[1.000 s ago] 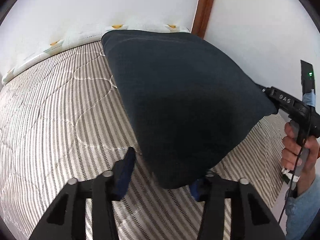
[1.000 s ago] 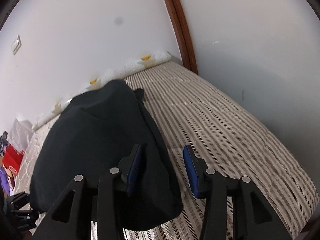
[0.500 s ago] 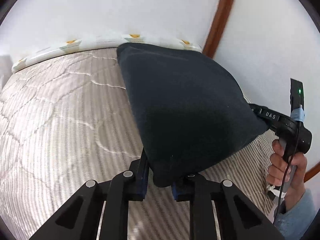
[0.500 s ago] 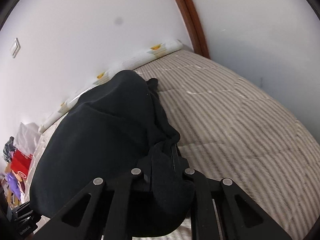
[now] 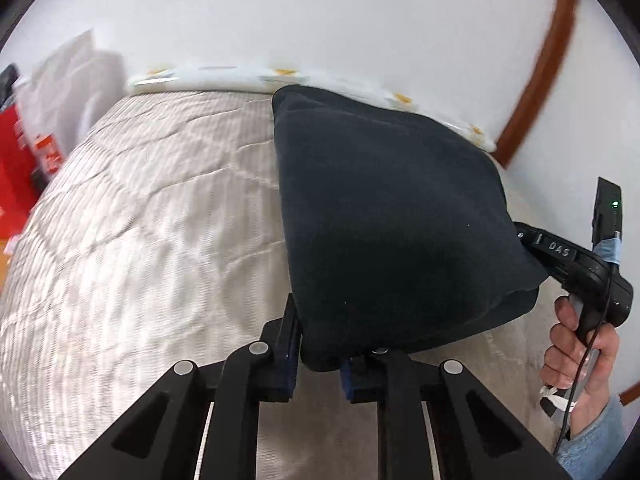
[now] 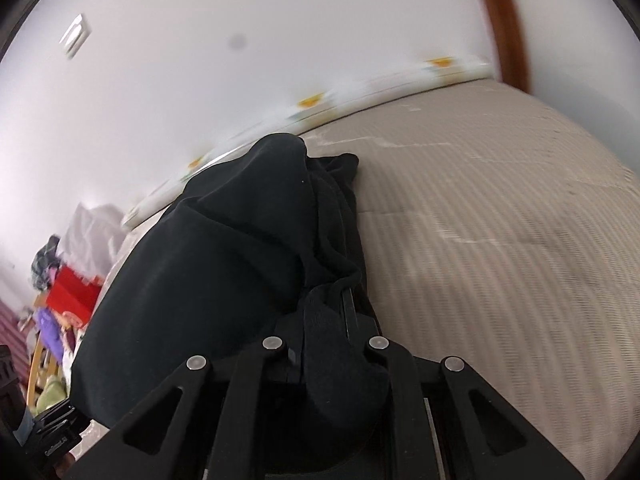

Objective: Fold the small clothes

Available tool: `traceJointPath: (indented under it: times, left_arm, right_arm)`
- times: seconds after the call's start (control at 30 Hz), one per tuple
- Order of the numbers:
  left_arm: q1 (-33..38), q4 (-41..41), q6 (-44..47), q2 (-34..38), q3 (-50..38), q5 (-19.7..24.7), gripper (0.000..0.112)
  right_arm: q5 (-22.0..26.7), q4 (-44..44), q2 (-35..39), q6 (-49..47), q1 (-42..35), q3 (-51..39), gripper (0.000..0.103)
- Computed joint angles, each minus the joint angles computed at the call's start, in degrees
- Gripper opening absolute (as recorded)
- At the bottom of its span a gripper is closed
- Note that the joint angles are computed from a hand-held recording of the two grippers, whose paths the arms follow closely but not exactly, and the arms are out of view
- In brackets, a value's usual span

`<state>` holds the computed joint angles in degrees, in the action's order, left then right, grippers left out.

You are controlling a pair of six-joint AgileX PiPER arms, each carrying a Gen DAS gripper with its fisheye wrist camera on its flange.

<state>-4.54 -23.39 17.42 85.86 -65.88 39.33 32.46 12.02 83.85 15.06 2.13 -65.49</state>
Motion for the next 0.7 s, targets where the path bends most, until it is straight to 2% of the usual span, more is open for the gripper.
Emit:
traceJointPath:
  times: [0.13, 0.3, 0.43, 0.57, 0.7]
  left_arm:
    - [2.72, -2.10, 4.40, 0.62, 0.83, 2.65, 0.016]
    - [1.24, -0.57, 4.14, -0.54, 2.93, 0.98, 0.016]
    - [2.66, -1.81, 6.47, -0.69, 3.29, 2.54, 0.016]
    - [3.86, -3.76, 9.60, -1.22, 3.34, 4.44, 0.017]
    - [6.37, -7.37, 14.38, -4.59, 4.85, 8.33, 0.024]
  right_arm:
    - [-0.07, 0.54, 0.60, -1.17, 2.02, -1.25, 0.012]
    - [-2.17, 9.39, -7.54, -12.74, -2.94, 8.11, 0.011]
    - [-0.55, 7.09, -12.05, -12.78, -4.50, 11.50, 0.010]
    - [1.70, -1.69, -17.07, -4.34, -1.58, 11.23, 0.014]
    - [3.35, -14.87, -17.48, 6.87, 7.17, 7.71, 0.014]
